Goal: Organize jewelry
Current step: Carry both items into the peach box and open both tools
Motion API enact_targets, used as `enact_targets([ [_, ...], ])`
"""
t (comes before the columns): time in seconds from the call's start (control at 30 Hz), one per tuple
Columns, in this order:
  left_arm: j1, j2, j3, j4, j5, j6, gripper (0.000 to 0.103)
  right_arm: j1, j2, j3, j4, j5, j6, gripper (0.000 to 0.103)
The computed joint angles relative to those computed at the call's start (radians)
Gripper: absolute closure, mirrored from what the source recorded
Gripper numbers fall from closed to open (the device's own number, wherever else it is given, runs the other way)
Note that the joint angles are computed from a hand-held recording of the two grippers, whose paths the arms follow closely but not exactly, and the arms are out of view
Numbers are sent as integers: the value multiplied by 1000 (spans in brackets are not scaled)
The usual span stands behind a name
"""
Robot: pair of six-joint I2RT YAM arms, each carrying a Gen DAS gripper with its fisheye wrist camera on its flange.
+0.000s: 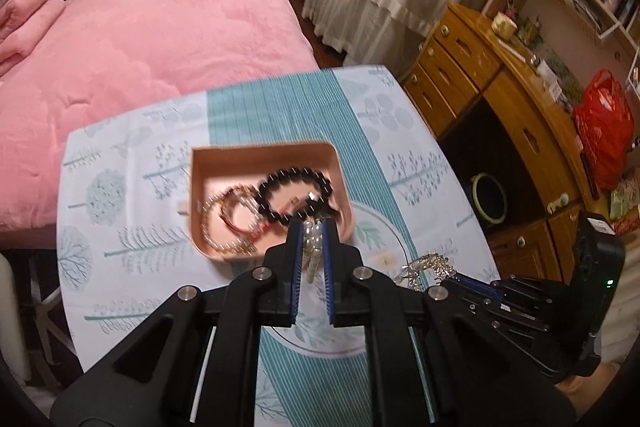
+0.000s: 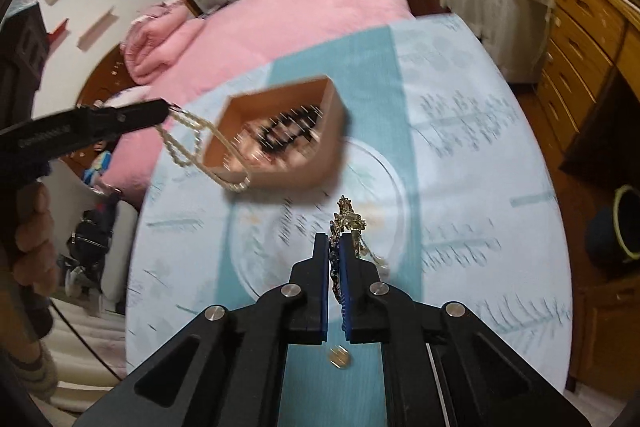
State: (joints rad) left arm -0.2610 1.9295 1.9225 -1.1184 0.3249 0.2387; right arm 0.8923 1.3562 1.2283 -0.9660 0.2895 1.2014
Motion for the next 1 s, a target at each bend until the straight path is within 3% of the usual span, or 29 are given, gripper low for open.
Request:
enact_targets([
  [0.2, 25, 95, 160, 2, -14, -34, 96, -134, 123, 157, 87, -43, -160, 98],
  [0.4, 27, 216, 233, 56, -70, -80, 96, -253, 275, 302, 196, -119, -240, 98],
  [0.57, 23, 287, 167, 145, -107, -83, 96, -313, 405, 407, 247, -178, -281, 98],
  [0.67, 30, 348, 182, 114, -114, -67, 95, -334, 475, 467, 245, -210, -292, 98],
  [0.77, 49, 333, 112, 147, -107, -48, 78, -345, 530, 496, 256, -245, -302, 98],
  [0.83, 63, 295, 39, 192, -110, -34, 58, -343, 560, 513, 260, -254, -305, 98],
  [1.0, 104, 233, -73, 228, -107, -12, 57, -348, 639, 546, 314, -300, -298, 98],
])
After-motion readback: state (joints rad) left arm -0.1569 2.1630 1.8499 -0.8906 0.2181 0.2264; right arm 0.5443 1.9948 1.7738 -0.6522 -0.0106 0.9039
